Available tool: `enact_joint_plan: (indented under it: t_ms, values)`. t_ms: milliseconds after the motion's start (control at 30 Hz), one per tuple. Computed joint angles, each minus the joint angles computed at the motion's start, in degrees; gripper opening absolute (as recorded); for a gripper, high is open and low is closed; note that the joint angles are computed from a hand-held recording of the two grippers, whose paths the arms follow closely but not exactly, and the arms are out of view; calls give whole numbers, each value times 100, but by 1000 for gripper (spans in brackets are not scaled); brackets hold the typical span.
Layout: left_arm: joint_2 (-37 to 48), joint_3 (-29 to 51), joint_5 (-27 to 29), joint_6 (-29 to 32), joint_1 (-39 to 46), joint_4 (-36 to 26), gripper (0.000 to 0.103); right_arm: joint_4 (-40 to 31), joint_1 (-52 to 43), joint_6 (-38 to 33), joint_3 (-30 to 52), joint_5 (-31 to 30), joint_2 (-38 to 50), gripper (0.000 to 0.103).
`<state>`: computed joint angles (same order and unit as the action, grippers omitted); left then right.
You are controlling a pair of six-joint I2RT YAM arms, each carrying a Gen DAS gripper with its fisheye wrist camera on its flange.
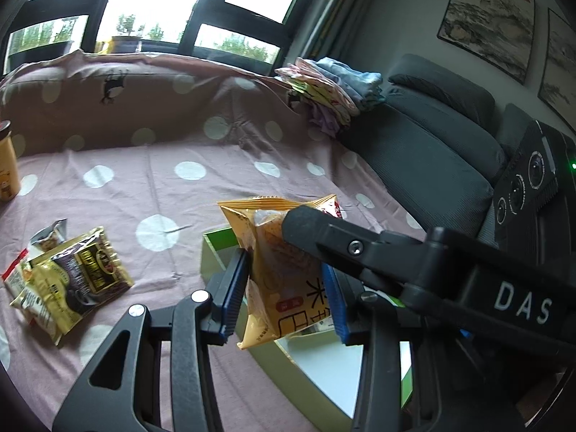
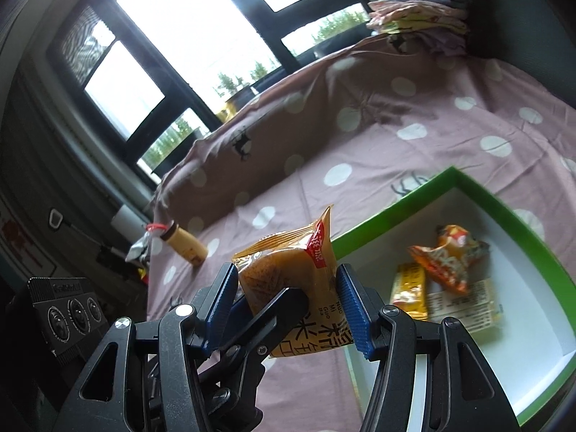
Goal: Organize snacks
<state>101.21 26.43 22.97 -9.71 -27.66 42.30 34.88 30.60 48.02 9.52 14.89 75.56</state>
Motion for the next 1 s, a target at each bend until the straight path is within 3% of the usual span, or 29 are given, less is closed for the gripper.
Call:
enact_joint_plan:
  t_ms: [433,1000]
  values:
    - [513,587,-19,84,-530,-203,40,-426,-590,225,-335,-41,-556,60]
    - [1211,1374,165,-48,-904,-695,40,-410,-1599,336,-563,-650,-392,60]
